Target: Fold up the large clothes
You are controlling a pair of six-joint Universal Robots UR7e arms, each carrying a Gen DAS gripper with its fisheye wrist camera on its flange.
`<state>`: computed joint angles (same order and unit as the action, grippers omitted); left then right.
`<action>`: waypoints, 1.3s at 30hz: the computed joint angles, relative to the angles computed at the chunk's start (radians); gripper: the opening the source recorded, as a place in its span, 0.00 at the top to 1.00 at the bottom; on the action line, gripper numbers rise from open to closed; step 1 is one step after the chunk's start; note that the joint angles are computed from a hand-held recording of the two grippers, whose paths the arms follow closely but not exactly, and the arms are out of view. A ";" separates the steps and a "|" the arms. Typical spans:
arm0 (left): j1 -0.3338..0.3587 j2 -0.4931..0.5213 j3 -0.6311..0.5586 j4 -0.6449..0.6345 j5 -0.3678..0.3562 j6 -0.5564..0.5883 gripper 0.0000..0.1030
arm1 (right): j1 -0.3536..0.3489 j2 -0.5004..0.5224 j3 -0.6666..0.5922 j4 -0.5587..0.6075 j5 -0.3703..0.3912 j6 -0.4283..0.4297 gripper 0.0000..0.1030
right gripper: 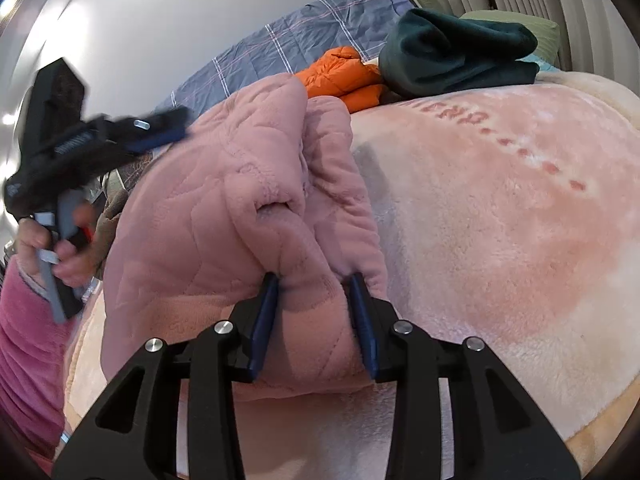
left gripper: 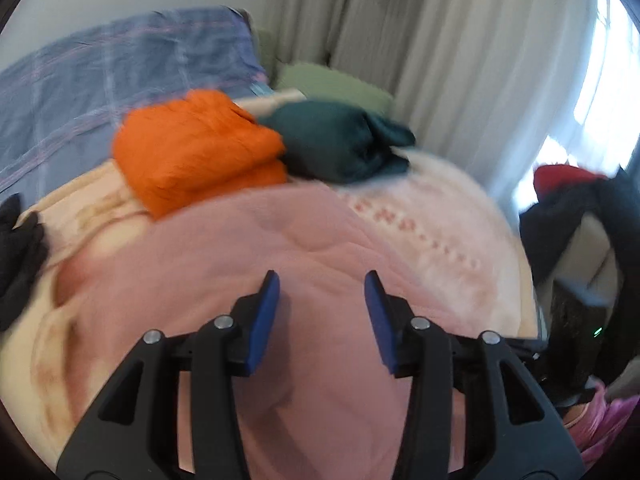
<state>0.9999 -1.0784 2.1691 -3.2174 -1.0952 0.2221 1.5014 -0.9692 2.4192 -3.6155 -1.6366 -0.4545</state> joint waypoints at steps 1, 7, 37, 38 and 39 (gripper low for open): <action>-0.012 -0.022 0.029 -0.048 0.028 0.024 0.47 | -0.001 -0.002 -0.002 0.008 0.002 0.003 0.64; 0.014 -0.059 0.094 -0.031 0.100 0.075 0.49 | 0.011 -0.002 0.003 0.004 -0.004 -0.012 0.63; 0.082 0.274 -0.378 0.374 0.132 -0.042 0.71 | 0.002 -0.022 -0.007 0.047 0.008 -0.023 0.59; 0.080 0.268 -0.359 0.347 0.136 -0.032 0.71 | 0.003 -0.052 -0.009 0.093 0.020 -0.013 0.59; 0.077 0.267 -0.350 0.332 0.146 -0.026 0.71 | 0.008 -0.092 -0.014 0.148 0.038 -0.001 0.59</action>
